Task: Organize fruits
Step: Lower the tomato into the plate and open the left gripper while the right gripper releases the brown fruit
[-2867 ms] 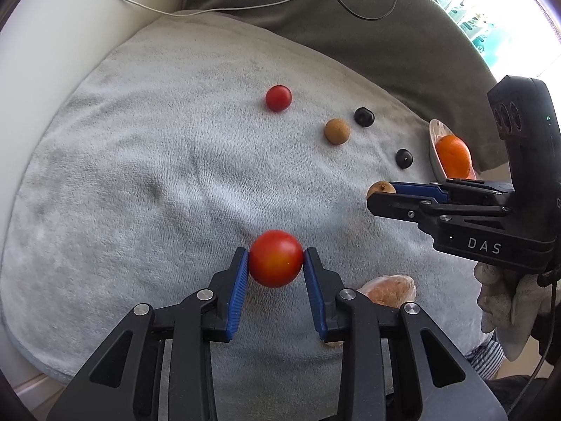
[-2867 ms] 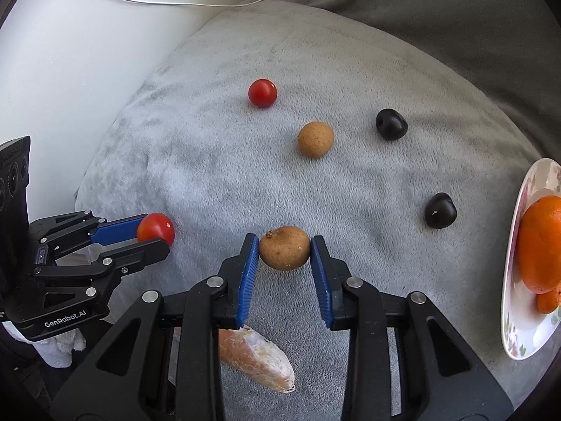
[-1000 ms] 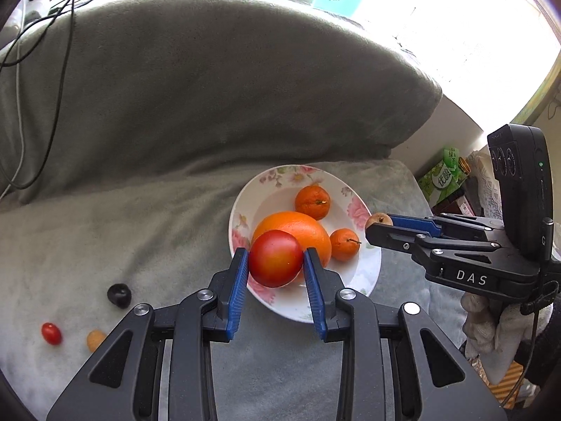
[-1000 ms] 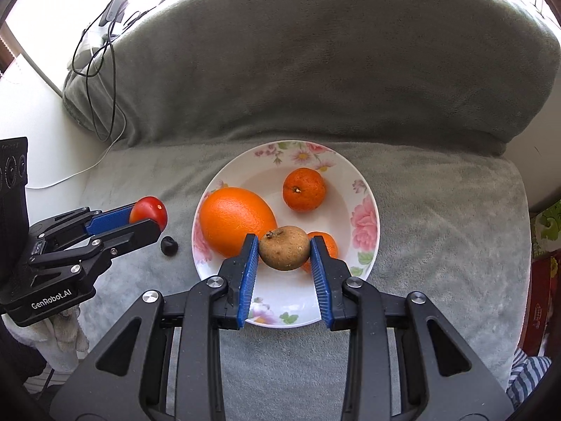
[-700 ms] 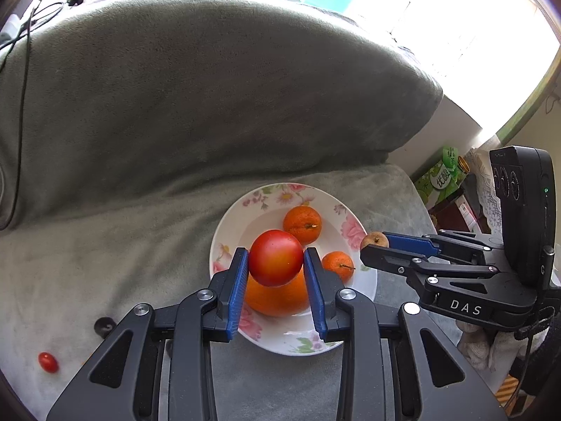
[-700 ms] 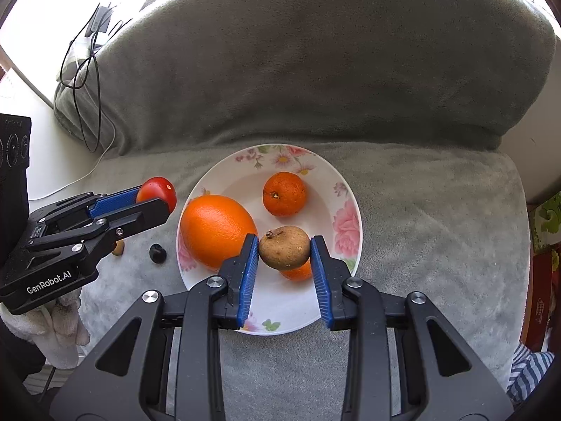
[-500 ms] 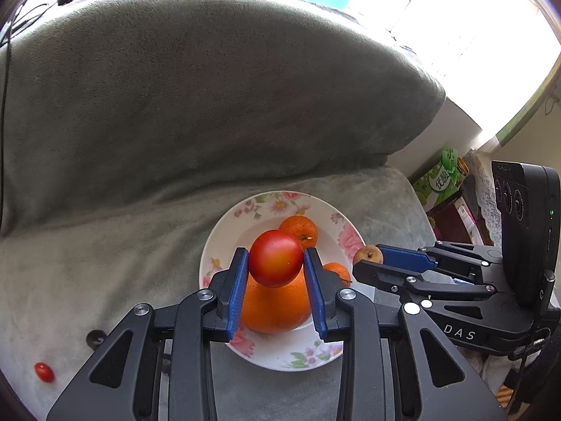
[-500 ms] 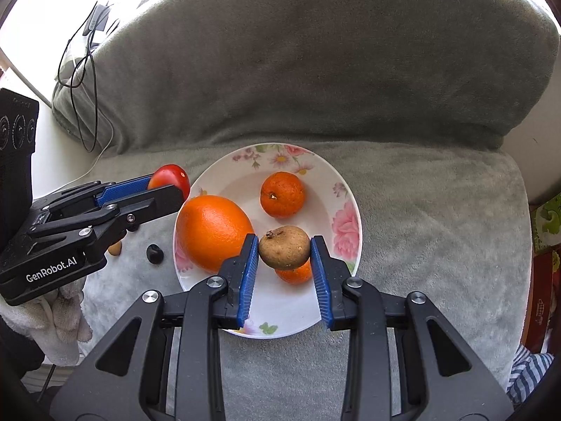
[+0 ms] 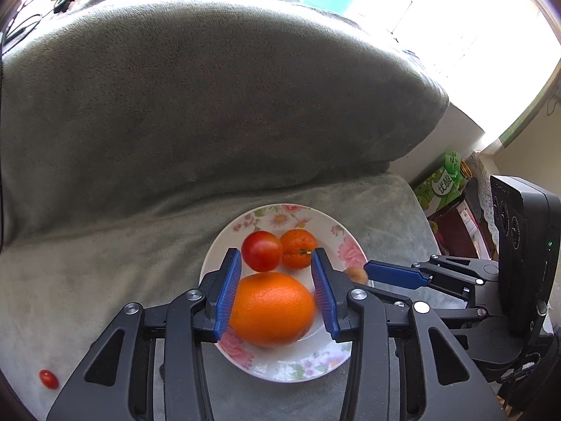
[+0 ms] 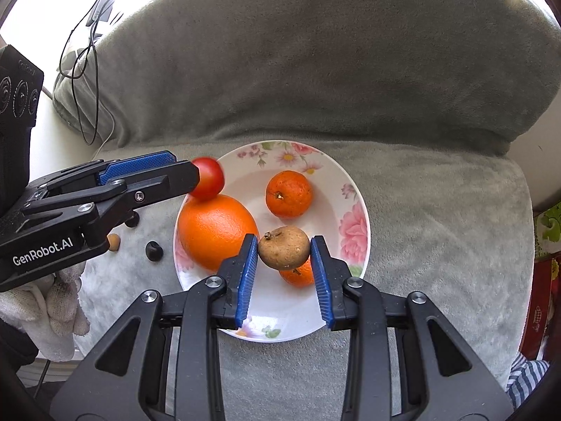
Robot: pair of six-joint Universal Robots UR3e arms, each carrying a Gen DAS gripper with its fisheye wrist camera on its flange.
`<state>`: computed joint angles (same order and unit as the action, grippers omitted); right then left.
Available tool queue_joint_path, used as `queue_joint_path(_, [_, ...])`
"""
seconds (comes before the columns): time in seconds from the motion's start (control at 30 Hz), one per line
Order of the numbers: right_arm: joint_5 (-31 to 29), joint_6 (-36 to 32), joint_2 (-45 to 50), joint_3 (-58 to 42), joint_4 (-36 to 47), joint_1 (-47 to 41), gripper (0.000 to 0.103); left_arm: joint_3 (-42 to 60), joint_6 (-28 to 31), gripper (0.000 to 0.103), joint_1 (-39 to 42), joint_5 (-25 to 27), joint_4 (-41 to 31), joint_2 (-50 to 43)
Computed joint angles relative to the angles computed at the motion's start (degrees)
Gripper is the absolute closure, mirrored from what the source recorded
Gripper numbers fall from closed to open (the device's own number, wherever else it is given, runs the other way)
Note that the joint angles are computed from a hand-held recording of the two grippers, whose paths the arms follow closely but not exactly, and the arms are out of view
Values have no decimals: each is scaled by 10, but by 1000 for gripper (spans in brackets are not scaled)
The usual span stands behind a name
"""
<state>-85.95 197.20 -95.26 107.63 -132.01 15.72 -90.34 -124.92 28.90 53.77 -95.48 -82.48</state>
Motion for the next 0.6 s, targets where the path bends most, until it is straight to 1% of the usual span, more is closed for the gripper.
queue_joint_path(0.03, [-4,2,-1,1,-4,2,52,1,-1,60,-1,0,1,0])
queue_joint_path(0.07, [-6,3,-1,4,-10,5,45,2,-3,60,-1,0,2,0])
queue_joint_path(0.1, [-5,4,-3,5,-12,5,44,1,-5,59,-2,1,5,0])
queue_joint_path(0.13, [-4,4,-4,5,-11,6,43,1,-6,55,-2,1,7,0])
queue_joint_path(0.2, [-8,5,-5,4,-9,10,42,-1,-7,50,-2,0,8,3])
queue_joint_path(0.27, [-15,8,-7,5,-10,16,34,-5,-6,48,-2,1,12,9])
queue_joint_path(0.33, [-20,12,-10,9,-13,20,29,-10,-8,35,-2,2,18,15])
queue_joint_path(0.47, [-31,17,-20,12,-8,26,22,-6,-20,29,0,5,16,16])
queue_joint_path(0.6, [-37,25,-26,11,-2,37,22,-5,-19,29,12,3,6,22])
